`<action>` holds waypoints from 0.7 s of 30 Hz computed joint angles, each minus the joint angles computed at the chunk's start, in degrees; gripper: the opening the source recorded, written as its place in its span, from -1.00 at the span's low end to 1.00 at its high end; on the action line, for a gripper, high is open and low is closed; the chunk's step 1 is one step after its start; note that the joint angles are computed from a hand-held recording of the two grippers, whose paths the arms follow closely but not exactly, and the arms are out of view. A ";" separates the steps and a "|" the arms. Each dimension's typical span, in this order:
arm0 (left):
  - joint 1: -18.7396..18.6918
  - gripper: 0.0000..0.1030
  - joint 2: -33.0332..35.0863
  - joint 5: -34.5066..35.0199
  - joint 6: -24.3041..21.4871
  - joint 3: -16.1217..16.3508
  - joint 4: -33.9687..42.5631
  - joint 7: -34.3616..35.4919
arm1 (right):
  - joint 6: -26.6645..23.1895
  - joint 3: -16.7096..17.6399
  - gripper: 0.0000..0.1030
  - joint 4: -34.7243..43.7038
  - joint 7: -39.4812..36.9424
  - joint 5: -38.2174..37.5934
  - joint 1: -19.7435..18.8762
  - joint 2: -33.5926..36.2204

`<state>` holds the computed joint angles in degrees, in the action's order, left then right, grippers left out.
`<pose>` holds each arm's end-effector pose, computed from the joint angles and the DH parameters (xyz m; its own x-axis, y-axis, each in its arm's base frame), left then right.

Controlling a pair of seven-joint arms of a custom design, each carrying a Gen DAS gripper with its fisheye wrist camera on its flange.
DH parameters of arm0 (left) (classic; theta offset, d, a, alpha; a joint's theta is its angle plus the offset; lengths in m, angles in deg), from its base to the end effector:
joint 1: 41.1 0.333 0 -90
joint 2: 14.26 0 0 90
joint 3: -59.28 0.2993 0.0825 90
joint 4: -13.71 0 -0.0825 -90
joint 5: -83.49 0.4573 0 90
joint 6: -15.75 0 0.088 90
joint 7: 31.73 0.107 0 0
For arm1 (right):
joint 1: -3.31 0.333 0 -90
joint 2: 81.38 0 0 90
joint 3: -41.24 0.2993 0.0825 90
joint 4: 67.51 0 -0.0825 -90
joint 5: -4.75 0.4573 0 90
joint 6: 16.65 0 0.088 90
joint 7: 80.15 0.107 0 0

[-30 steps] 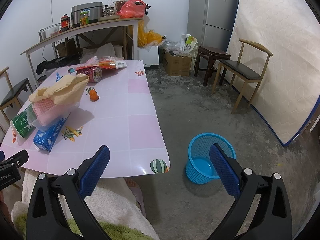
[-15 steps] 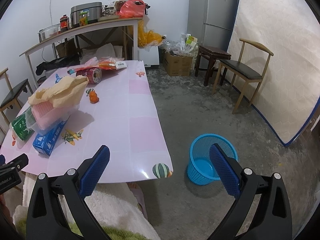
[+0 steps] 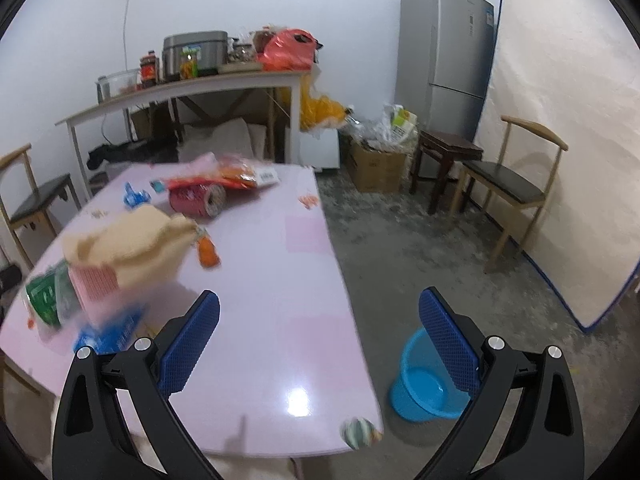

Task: Collect trash
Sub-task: 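Reach the left tool to the tan paper towel and grasp it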

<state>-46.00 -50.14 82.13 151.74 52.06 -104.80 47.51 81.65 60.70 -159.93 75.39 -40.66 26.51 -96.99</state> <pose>0.4600 -0.1204 0.7681 -0.0775 -0.9920 0.0999 -0.6066 -0.0326 -0.7943 0.4238 0.3465 0.7839 -0.4304 -0.9017 0.0399 -0.5396 0.2216 -0.8122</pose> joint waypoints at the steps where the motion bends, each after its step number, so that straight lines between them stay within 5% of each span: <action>1: -2.00 0.84 1.39 -2.57 1.73 1.93 0.91 2.52 | 1.33 -0.17 0.88 0.53 0.05 -0.36 -0.12 0.74; 4: -9.66 0.84 7.38 -15.95 5.17 9.05 5.83 14.69 | 5.28 -0.99 0.88 2.48 -0.95 -0.74 0.07 3.38; 6: -10.27 0.84 12.97 -18.32 0.23 9.60 12.28 17.04 | 6.28 -1.51 0.88 2.80 -1.83 -0.81 0.52 4.22; 14: -7.26 0.84 31.68 -13.77 -19.54 3.57 33.18 19.43 | 7.68 -4.23 0.88 1.92 -3.51 1.19 1.37 5.69; 19: -4.35 0.83 33.00 -10.28 -20.37 -0.30 32.51 20.52 | 9.14 -5.33 0.88 -0.74 -1.54 3.93 0.27 4.32; 21: -3.40 0.54 32.20 -11.36 -20.05 -0.69 31.19 21.44 | 9.82 -5.54 0.88 -1.65 -1.17 4.85 -0.23 3.78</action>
<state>-49.39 -17.94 70.77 131.68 51.37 -73.61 68.95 91.47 55.16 -161.58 74.22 -35.81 26.27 -93.20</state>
